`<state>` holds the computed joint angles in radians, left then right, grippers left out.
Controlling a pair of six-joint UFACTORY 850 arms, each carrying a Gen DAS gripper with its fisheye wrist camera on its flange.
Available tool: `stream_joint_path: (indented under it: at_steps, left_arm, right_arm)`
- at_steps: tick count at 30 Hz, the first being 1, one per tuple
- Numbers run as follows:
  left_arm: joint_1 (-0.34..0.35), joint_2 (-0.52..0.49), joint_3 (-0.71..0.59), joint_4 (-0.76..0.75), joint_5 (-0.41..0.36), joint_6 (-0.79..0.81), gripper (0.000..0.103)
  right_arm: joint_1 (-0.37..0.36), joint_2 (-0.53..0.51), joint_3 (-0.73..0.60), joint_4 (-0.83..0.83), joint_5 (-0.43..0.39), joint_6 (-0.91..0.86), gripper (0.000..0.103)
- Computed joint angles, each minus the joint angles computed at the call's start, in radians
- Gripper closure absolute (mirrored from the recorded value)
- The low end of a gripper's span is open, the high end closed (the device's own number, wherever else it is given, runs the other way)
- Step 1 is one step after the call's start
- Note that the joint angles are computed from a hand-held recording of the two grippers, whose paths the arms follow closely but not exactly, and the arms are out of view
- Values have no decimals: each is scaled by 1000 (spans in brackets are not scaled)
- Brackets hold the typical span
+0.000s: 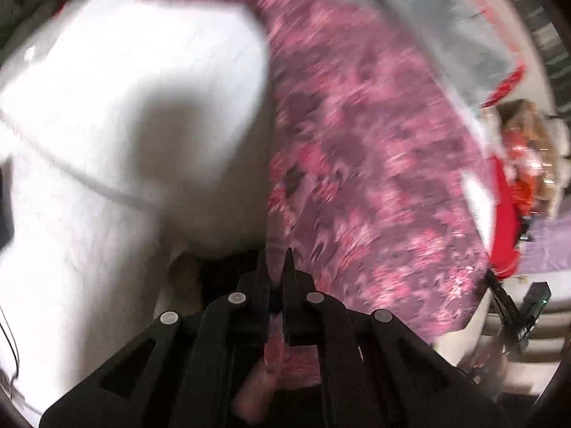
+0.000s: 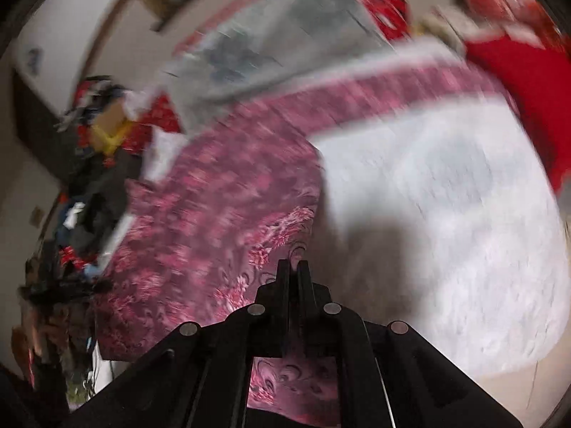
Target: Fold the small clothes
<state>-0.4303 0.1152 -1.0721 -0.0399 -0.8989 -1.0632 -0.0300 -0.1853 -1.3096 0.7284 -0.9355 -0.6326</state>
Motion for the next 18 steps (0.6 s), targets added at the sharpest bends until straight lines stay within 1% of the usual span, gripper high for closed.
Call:
stream_joint_path:
  at_steps: [3,4,5,6,7,8,9,10,11,12,13,14,18]
  left_arm:
    - [-9,-30,-1,10,-54,-12,100]
    - [-18,-26,-5,33,-57,-21,100]
    - [-22,-29,-20,59,-58,-31,100]
    - [-30,-28,-35,97,-62,-49,97]
    - [-37,-37,-70,155,-73,-69,93]
    - [-47,-46,-97,202,-86,-87,88]
    - [-52,-63,-125,249,-89,-99,71]
    - [-59,-90,-164,303,-87,-112,47]
    - [-62,-105,-179,339,-81,-125,38]
    - [-67,-123,-190,374,-69,-142,35]
    - [-62,-159,-221,388,-48,-122,35]
    - [-52,-171,-229,380,-30,-89,35]
    - [-34,-333,-381,350,-20,24,35]
  right_arm:
    - [26,-31,11,-187,24,131,101]
    - [26,-31,9,-198,25,136,101]
    - [13,-34,-2,-166,22,123,98]
    - [-1,-40,-21,-129,25,116,95]
    - [-17,-52,-50,-94,38,121,95]
    - [-30,-71,-83,-71,50,135,93]
    - [-42,-90,-115,-55,66,159,90]
    - [-57,-115,-150,-32,89,184,76]
    - [-76,-142,-183,-6,121,211,60]
    - [-90,-169,-212,5,161,246,56]
    - [-102,-211,-257,7,204,296,54]
    - [-119,-257,-311,9,225,346,54]
    - [-168,-440,-524,-23,262,563,53]
